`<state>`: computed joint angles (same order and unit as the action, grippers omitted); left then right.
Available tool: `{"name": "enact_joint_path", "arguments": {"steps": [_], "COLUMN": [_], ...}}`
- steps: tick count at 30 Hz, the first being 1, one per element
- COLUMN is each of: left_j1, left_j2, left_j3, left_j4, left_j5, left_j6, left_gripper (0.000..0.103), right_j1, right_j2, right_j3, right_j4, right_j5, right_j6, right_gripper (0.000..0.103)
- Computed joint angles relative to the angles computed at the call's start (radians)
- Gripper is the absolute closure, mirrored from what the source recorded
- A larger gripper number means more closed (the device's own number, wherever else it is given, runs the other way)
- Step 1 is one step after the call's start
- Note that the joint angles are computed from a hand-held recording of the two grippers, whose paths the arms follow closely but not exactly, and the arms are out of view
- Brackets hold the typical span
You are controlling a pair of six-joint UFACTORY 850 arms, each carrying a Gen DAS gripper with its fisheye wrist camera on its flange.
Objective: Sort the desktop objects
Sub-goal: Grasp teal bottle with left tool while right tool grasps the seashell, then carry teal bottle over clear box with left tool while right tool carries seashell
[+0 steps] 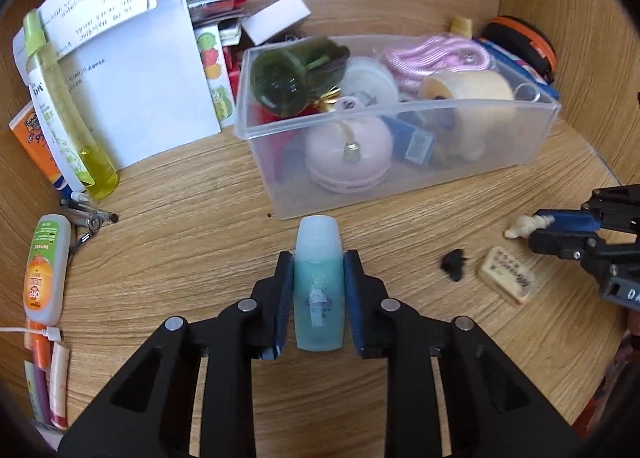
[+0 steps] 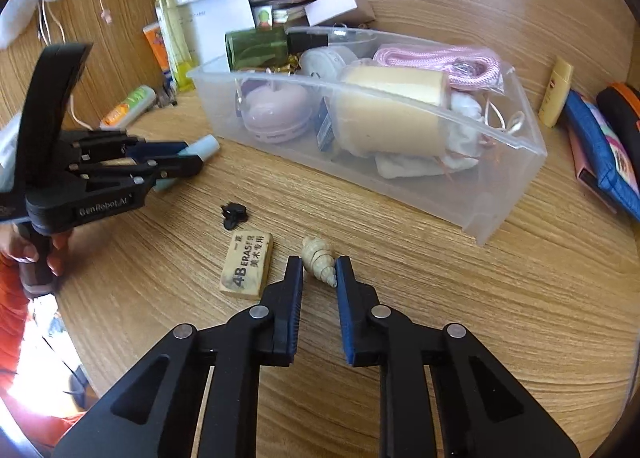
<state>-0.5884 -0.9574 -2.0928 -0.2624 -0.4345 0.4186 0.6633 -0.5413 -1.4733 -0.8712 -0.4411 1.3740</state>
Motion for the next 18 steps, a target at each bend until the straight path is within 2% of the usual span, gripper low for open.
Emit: {"name": "enact_joint_path", "arguments": {"steps": [3,7,18], "left_j1": [-0.008,-0.015,-0.025], "left_j2": [0.029,0.067,0.113], "left_j3": [0.042,0.094,0.123], "left_j4": [-0.041,-0.098,-0.330], "left_j5": [0.024,0.061,0.120], "left_j6": [0.031,0.064,0.214], "left_gripper": [0.079,0.079,0.079], "right_j1": [-0.005,0.000,0.011], "right_j2": [0.024,0.048,0.118], "right_j3": [0.025,0.046,0.107], "right_j4": [-0.041,-0.104,-0.221], "right_j5": [0.025,0.011,-0.014], "right_j6": [0.059,0.129,0.230], "right_gripper": [0.089,0.089,0.089]}}
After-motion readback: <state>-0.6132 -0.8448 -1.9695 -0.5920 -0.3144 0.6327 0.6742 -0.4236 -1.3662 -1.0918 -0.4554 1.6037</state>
